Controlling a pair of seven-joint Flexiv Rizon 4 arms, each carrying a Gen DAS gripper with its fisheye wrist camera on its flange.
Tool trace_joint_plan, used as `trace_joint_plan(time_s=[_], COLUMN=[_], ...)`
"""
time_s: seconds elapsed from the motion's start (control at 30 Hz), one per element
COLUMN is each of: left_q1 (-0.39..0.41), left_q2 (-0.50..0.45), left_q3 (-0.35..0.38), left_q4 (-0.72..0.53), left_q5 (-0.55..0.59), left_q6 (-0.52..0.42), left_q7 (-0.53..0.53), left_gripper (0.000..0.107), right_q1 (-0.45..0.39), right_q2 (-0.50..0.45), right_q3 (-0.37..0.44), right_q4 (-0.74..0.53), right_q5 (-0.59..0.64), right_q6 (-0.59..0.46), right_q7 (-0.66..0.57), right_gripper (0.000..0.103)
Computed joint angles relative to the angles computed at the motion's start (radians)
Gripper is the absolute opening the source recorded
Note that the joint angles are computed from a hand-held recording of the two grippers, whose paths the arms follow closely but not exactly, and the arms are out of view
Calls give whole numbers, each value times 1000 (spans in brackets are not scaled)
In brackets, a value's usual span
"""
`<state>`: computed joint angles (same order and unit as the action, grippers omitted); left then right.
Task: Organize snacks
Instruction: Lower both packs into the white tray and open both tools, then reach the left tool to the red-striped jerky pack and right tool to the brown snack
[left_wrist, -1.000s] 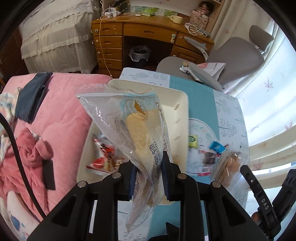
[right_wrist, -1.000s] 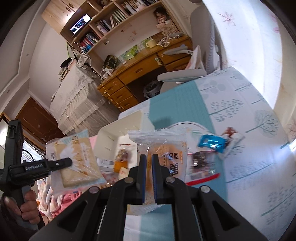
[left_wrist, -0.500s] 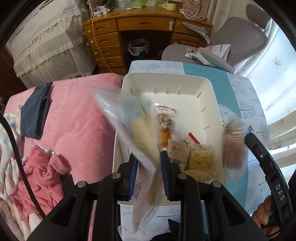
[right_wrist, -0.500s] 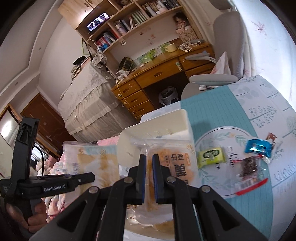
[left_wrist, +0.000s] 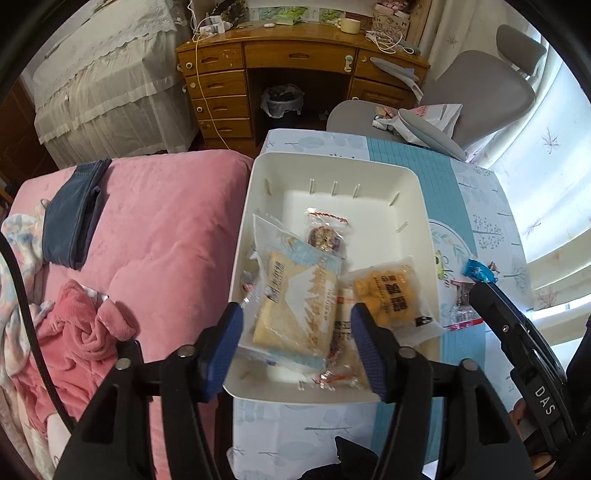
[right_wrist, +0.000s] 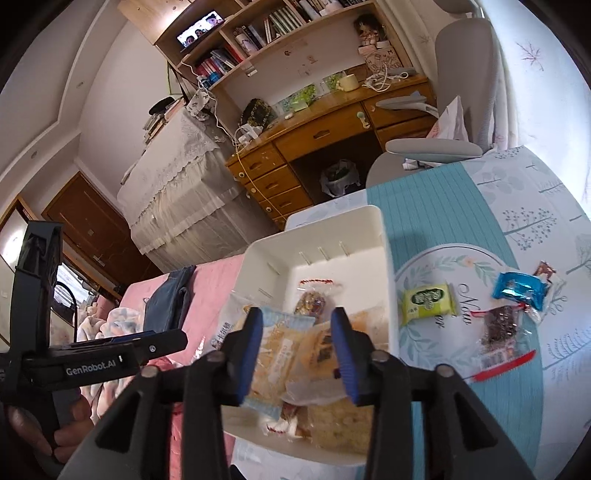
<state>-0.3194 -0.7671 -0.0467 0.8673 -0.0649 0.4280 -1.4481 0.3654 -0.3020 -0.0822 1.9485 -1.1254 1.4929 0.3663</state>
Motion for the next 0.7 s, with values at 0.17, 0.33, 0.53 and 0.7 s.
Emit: trace_joint_plan(time_s=[0.17, 0.33, 0.53, 0.7], left_q1=[-12, -30, -71, -109], left_q2=[42, 87, 114, 113], left_q3=[-10, -29, -42, -49], left_q4=[68, 150, 210, 221], left_q5=[-18, -41, -49, -40], left_q6=[13, 52, 78, 82], left_q7=[-44, -87, -156, -205], left_gripper=[73, 73, 73, 74], right_q1=[-33, -62, -116, -149], right_q2=[56, 130, 216, 260], right_q3=[79, 125, 179, 206], right_q4=[59, 134, 219, 262], right_q5=[157, 274, 423, 549], right_q6=[-68, -122, -165, -190], right_q7=[-147, -266, -418, -546], right_gripper=[53, 67, 68, 69])
